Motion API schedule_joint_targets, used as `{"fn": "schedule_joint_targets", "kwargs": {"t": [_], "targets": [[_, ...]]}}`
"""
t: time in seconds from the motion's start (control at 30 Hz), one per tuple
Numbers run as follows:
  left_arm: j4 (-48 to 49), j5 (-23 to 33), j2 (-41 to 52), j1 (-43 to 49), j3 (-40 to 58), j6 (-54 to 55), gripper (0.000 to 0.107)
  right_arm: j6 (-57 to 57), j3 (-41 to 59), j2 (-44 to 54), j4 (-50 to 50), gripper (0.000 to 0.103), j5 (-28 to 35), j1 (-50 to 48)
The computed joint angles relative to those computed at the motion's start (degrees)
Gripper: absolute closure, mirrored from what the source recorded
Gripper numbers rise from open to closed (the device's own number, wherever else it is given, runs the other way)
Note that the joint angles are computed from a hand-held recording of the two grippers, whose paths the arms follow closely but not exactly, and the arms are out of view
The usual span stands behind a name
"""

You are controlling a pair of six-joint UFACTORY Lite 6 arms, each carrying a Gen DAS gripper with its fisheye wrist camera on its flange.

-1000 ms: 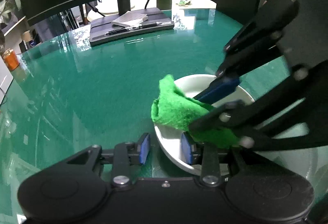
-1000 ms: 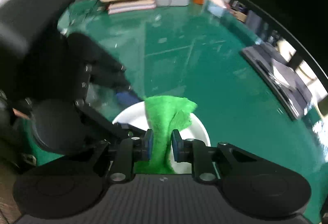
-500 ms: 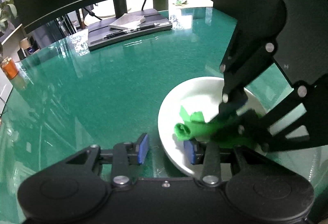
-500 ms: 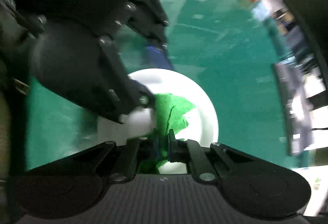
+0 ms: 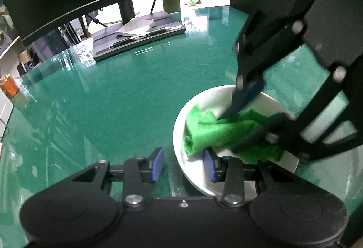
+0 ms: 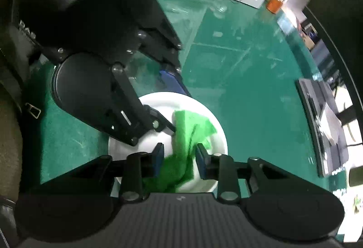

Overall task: Clean bowl
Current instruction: 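Tilt the bowl with the left tool while the right tool wipes the cloth deep inside, then hold the tilted bowl with the left tool while the right tool scrubs the cloth along the inner wall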

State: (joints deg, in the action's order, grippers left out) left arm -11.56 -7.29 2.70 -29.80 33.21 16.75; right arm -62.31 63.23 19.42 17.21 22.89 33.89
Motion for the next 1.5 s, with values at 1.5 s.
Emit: {"fn": "schedule_joint_targets", "kwargs": {"t": [1.5], "targets": [[16.49,-1.92,-0.91,0.36,-1.77,-12.45,0.082,4.95,-1.59,-5.33,-13.72,0.093,8.30,1.92]]}}
